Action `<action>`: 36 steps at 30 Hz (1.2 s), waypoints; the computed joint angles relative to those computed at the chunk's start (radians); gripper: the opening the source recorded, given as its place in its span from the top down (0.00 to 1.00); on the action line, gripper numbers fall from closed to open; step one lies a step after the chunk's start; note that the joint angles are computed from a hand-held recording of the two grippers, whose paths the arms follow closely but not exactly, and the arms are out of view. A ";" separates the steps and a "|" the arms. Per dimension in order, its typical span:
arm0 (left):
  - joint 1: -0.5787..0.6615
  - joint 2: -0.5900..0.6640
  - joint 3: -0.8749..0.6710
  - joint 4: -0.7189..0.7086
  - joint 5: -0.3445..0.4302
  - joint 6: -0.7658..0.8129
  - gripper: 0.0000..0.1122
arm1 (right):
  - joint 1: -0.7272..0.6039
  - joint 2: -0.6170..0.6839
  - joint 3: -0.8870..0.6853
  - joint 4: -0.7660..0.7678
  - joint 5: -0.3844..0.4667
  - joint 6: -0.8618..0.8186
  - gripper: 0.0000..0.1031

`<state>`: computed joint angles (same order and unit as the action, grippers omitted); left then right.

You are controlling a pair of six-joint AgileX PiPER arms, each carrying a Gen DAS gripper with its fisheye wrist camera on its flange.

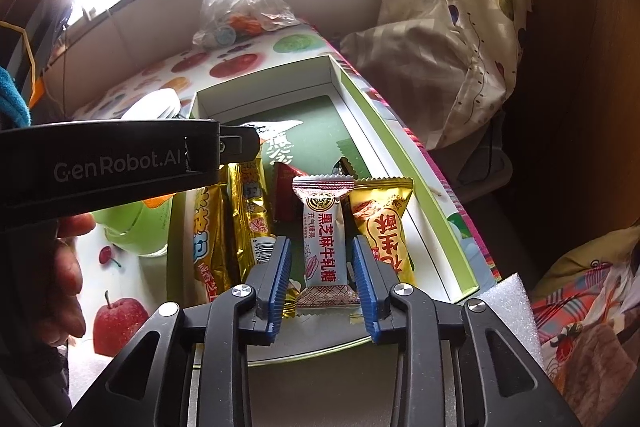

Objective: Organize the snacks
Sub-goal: 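Open the left gripper dropping the bag into the box while the right releases the candy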

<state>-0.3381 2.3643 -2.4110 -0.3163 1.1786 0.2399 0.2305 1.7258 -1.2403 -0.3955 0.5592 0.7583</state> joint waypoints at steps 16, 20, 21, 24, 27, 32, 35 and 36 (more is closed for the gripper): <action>0.002 -0.150 0.219 -0.030 -0.104 0.060 0.54 | 0.037 -0.053 0.034 -0.056 0.006 0.073 0.59; 0.010 -0.205 0.291 -0.044 -0.139 0.083 0.54 | 0.051 -0.070 0.041 -0.076 0.016 0.097 0.58; 0.010 -0.222 0.313 -0.041 -0.153 0.086 0.54 | 0.056 -0.072 0.040 -0.084 0.020 0.107 0.58; 0.019 -0.269 0.376 -0.056 -0.184 0.108 0.54 | 0.072 -0.084 0.043 -0.104 0.031 0.132 0.57; 0.032 -0.311 0.434 -0.072 -0.209 0.126 0.54 | 0.087 -0.097 0.045 -0.127 0.041 0.158 0.57; 0.054 -0.384 0.533 -0.078 -0.249 0.151 0.54 | 0.116 -0.114 0.041 -0.166 0.065 0.202 0.57; 0.074 -0.429 0.592 -0.093 -0.272 0.165 0.54 | 0.134 -0.123 0.041 -0.188 0.077 0.231 0.57; 0.080 -0.442 0.610 -0.100 -0.278 0.174 0.54 | 0.139 -0.125 0.041 -0.191 0.080 0.237 0.57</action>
